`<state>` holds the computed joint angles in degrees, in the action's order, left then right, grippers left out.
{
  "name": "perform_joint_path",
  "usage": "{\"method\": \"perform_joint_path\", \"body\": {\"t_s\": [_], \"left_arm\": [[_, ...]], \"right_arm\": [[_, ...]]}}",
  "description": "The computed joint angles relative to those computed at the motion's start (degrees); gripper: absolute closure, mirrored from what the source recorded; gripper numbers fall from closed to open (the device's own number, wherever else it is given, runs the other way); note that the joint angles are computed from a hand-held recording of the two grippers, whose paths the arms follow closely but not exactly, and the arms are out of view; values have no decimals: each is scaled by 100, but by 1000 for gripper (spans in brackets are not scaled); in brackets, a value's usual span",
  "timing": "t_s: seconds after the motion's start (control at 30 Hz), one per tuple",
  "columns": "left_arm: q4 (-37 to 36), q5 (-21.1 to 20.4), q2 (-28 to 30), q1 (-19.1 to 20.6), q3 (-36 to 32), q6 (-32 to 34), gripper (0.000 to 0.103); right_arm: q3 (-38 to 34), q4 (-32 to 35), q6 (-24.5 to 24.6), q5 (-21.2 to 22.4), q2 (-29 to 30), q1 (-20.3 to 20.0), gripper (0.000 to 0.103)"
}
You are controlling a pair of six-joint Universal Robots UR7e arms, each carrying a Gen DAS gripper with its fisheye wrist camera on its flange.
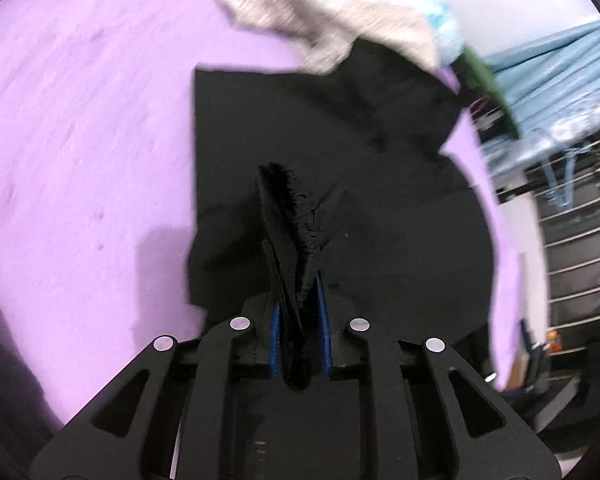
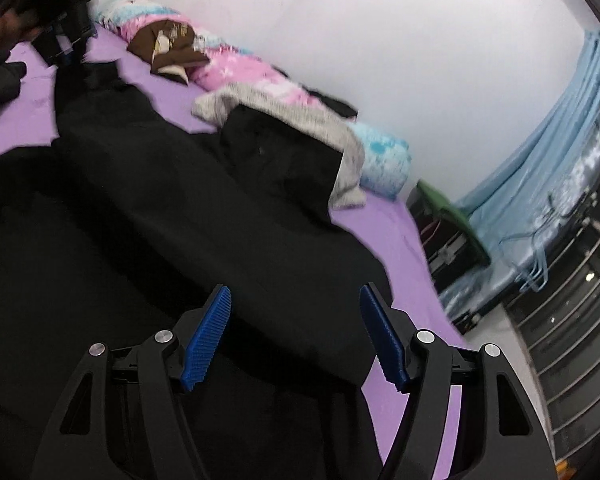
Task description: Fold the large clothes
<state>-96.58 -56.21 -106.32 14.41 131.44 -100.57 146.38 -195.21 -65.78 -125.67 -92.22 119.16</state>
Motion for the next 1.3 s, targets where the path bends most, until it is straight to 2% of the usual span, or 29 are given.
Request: {"method": "perform_joint_path", "body": {"t_s": [0.1,0.13,0.2,0.23,0.37,0.4,0.43,0.47,0.57,0.6,0.7,0.77,0.8,0.87,0.97,1.1,1.17,1.2,1.27,1.3], "left_arm": [[175,-321,-137,180,162,47,77],[161,-542,-202,280,230,51,65],[380,-714,-361,268,296,-192,51],[656,-733,-436,180,258,-339,47],[1967,-511,-440,-474,-217,-1131,46],[2006,-372,-444,-668,-306,-1239,43],[1944,-228,-347,-778,-378,-1243,34],[1879,-156,-174,-799,-460,-1170,30],[1516,189,609,-742,-739,-776,23],[1091,347,865,-647,-722,-564,16],[432,499,1562,-307,-675,-236,15],[-449,366,1856,-60,-373,-40,16],[-737,258,2004,117,-286,118,17],[-1012,132,2232,382,-162,277,19],[-1085,95,2378,527,-93,481,17],[-1068,109,2666,625,-159,843,7],[-933,101,2721,584,-195,773,7],[-808,71,2742,572,-253,709,6],[-627,-34,2764,523,-342,602,7],[-462,-83,2775,470,-432,494,7]], "right_arm": [[-93,405,154,300,-122,-345,37],[-140,497,247,327,-95,-409,37],[-352,694,514,363,16,-557,37],[-463,811,674,403,48,-625,37],[-927,1393,1384,519,206,-788,36],[-1058,1518,1512,521,314,-823,35],[-1169,1567,1593,456,439,-818,34],[-1295,1618,1687,363,600,-813,29],[-1573,1746,1958,246,1004,-847,28],[-1609,1791,2039,216,1075,-863,28],[-1813,2256,2595,88,1395,-1020,28],[-1852,2327,2818,35,1532,-1126,27],[-1867,2375,2950,41,1599,-1217,22],[-1840,2325,2971,64,1674,-1318,21],[-1819,2269,2832,69,1780,-1412,19],[-1899,2622,3103,181,1763,-1533,18],[-1941,2814,3174,147,1743,-1512,14],[-1993,3087,3166,220,1708,-1516,6],[-2025,3522,3209,32,1608,-1431,6],[-2101,3956,3358,-80,1515,-1350,6]]}}
